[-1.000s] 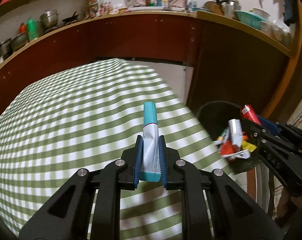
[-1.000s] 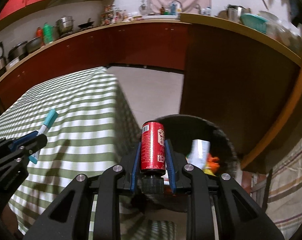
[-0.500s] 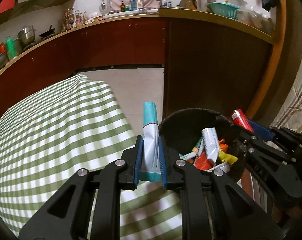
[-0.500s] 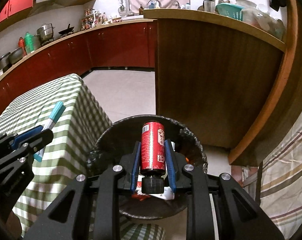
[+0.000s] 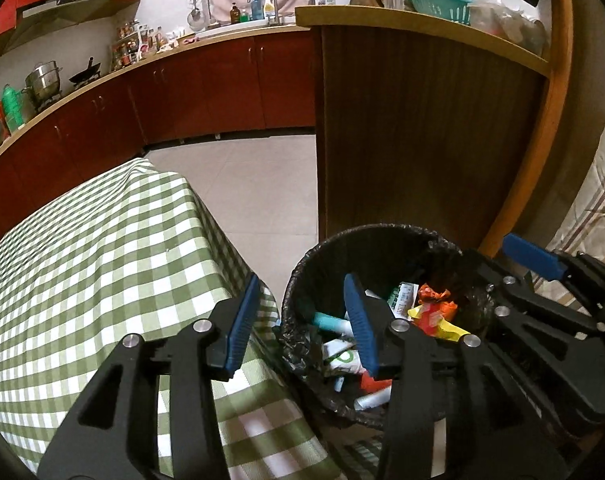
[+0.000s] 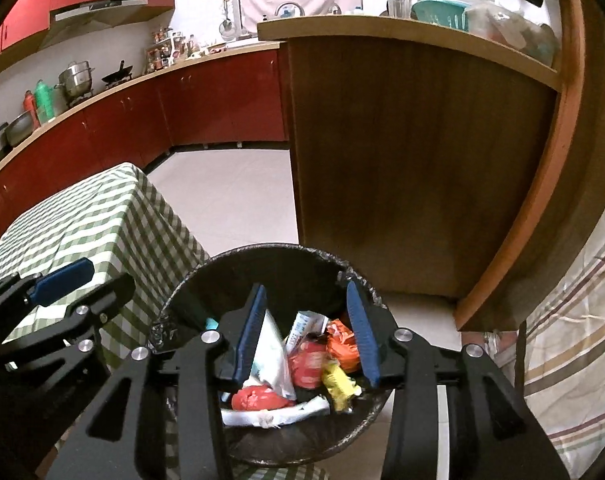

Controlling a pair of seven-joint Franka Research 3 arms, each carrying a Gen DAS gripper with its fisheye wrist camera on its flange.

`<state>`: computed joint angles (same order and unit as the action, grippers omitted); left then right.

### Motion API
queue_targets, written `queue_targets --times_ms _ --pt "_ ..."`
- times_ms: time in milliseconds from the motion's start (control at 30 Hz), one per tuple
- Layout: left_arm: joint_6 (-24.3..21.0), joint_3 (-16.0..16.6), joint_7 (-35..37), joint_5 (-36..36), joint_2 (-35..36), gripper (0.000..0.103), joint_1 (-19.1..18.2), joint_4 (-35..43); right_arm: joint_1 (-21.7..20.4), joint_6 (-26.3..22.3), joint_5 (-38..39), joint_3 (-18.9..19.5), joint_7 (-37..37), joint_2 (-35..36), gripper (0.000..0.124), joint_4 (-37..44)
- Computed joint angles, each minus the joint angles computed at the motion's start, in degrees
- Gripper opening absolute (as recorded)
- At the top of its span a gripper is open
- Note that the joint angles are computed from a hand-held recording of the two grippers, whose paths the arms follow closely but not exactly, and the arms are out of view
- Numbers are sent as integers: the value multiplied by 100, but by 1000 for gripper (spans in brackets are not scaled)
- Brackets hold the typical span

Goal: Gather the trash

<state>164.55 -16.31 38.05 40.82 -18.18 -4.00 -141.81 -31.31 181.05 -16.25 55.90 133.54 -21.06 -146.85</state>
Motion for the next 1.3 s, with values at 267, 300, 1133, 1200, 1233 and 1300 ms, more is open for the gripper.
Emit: queue_targets --times_ms 267,300,1133,1200,1233,1300 --pt "-22 -18 -117 -105 -358 59 31 -265 409 -57 173 -302 77 -329 48 -196" --pt "-54 3 -93 -158 -440 61 2 -326 474 -79 199 -330 103 -400 49 -226" --pt "-759 198 480 -1314 -3500 87 -393 -2069 2418 -703 389 -1254 329 -2035 64 -993" --pt "-834 228 537 -1386 -3703 87 -446 -2146 2533 -755 400 -1296 347 -2133 65 -1040" --pt "-864 226 559 -1414 -3778 88 -462 -2172 2615 -788 408 -1333 347 -2178 65 -1066" --pt "-906 187 569 -1457 -3891 88 -474 -2212 2697 -844 403 -1349 370 -2264 65 -1099"
